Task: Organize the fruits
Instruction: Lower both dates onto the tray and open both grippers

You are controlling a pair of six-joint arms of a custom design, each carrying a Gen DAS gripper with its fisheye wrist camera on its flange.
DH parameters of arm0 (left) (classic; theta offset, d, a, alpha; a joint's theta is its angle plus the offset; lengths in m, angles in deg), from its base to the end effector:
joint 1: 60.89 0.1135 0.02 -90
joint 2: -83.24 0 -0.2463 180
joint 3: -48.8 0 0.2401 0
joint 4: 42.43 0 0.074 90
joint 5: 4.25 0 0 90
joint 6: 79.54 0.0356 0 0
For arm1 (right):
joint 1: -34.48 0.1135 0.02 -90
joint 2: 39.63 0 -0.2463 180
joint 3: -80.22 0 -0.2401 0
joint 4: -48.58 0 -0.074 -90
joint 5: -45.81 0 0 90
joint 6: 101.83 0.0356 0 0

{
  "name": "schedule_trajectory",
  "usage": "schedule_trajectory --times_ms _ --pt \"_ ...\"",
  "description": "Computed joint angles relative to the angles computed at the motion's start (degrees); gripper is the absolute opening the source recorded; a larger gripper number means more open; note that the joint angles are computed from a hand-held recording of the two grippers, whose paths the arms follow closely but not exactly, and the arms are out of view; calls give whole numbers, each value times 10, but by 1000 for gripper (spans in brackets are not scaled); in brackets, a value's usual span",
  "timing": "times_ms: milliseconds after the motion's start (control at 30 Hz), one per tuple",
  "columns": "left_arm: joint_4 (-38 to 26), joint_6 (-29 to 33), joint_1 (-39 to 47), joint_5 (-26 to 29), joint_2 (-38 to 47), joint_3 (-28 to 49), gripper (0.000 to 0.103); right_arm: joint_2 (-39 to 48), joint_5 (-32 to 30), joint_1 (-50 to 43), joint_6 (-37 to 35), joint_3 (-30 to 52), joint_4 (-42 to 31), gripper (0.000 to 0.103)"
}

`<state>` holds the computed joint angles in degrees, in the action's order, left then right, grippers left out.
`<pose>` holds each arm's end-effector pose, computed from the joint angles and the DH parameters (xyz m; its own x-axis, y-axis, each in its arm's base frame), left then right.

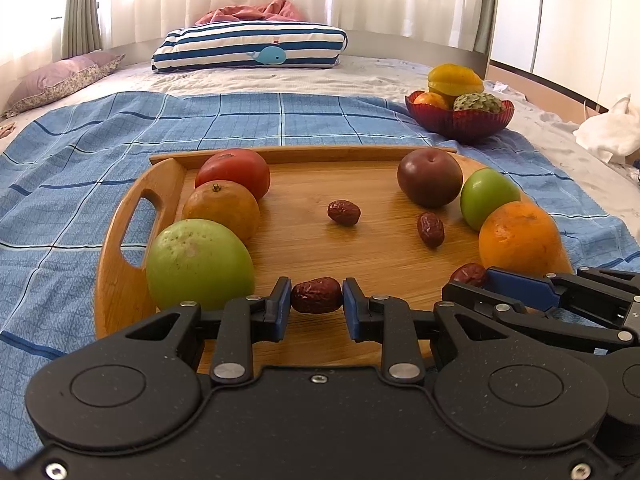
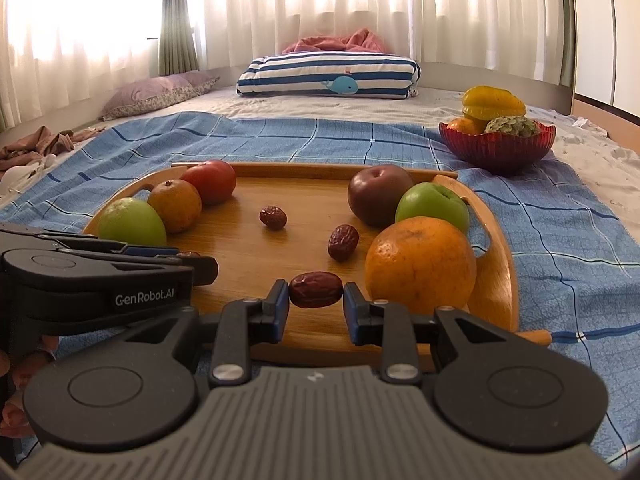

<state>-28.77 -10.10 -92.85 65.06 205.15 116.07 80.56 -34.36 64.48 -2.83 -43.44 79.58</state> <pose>0.3207 -0.1853 0.0564 -0.6154 -0.0033 -0.7882 0.0564 0.9972 -0.0482 0.2986 0.1654 0.0517 -0.5216 -0.1232 -0.8442 -0.2904 0.9561 0.0400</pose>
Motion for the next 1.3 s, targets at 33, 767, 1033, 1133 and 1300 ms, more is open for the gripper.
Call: schedule_trajectory --times_ms 33,767,1033,1133,1300 --pt "-1 0 1 0 1 2 26 1 0 0 0 3 -3 36" --pt "-3 3 11 6 22 24 27 17 -8 -8 5 54 -68 36" --pt "-1 6 10 3 24 25 27 22 -5 -7 -2 58 -68 40" --pt "-2 8 8 -2 24 26 27 22 -5 -7 -1 58 -68 41" --pt "-7 7 8 -1 24 28 27 21 -7 -7 0 56 -66 43"
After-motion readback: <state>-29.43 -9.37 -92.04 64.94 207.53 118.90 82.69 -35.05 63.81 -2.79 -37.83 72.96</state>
